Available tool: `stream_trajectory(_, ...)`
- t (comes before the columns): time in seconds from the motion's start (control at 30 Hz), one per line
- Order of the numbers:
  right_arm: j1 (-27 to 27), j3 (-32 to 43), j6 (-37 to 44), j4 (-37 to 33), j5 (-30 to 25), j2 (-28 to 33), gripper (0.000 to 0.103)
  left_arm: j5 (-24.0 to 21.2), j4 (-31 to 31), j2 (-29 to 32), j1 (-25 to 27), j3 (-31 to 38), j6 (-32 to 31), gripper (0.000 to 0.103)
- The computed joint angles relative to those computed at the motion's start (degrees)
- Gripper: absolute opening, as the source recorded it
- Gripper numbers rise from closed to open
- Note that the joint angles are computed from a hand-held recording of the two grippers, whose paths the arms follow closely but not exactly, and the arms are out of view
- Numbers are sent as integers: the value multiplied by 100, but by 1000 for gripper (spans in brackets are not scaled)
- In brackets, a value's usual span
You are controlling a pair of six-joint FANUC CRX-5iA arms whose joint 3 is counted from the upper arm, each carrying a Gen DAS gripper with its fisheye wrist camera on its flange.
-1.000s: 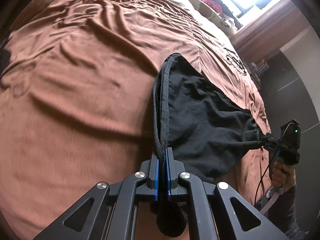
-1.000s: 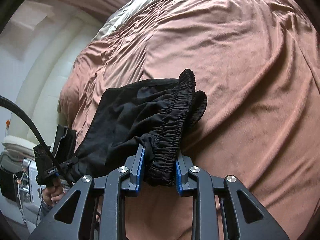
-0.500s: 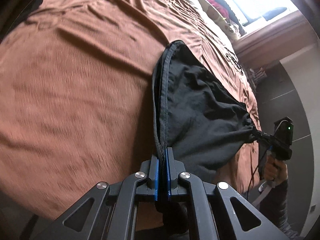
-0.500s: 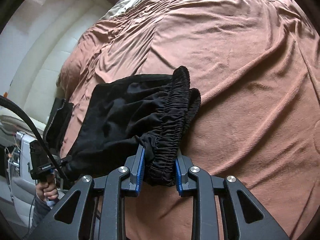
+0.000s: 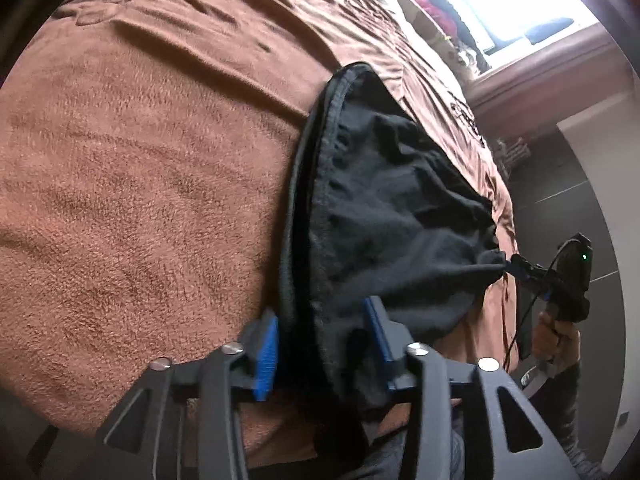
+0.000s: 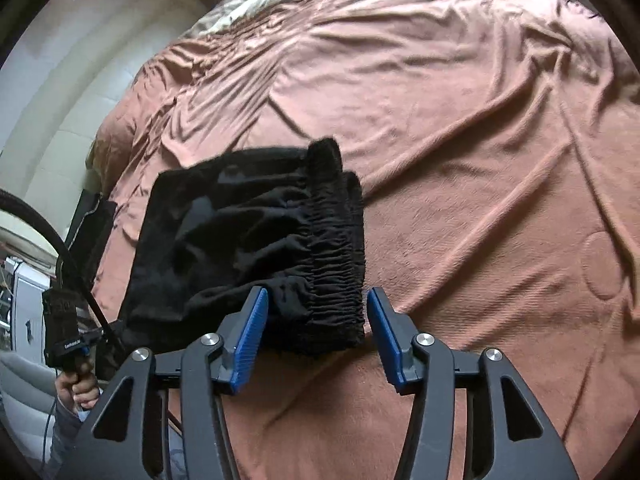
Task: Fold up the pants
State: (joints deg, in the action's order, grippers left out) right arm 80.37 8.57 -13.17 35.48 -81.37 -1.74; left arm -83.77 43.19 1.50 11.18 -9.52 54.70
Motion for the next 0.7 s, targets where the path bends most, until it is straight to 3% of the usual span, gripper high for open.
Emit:
stream_trajectory(0.23, 405, 704, 313, 605, -538, 598, 49, 173, 267, -108, 90, -282, -34, 48)
stream_trajectory(0.7, 100, 2197, 1092, 314, -217, 1890, 49, -13, 628, -359, 504, -737, -72, 49)
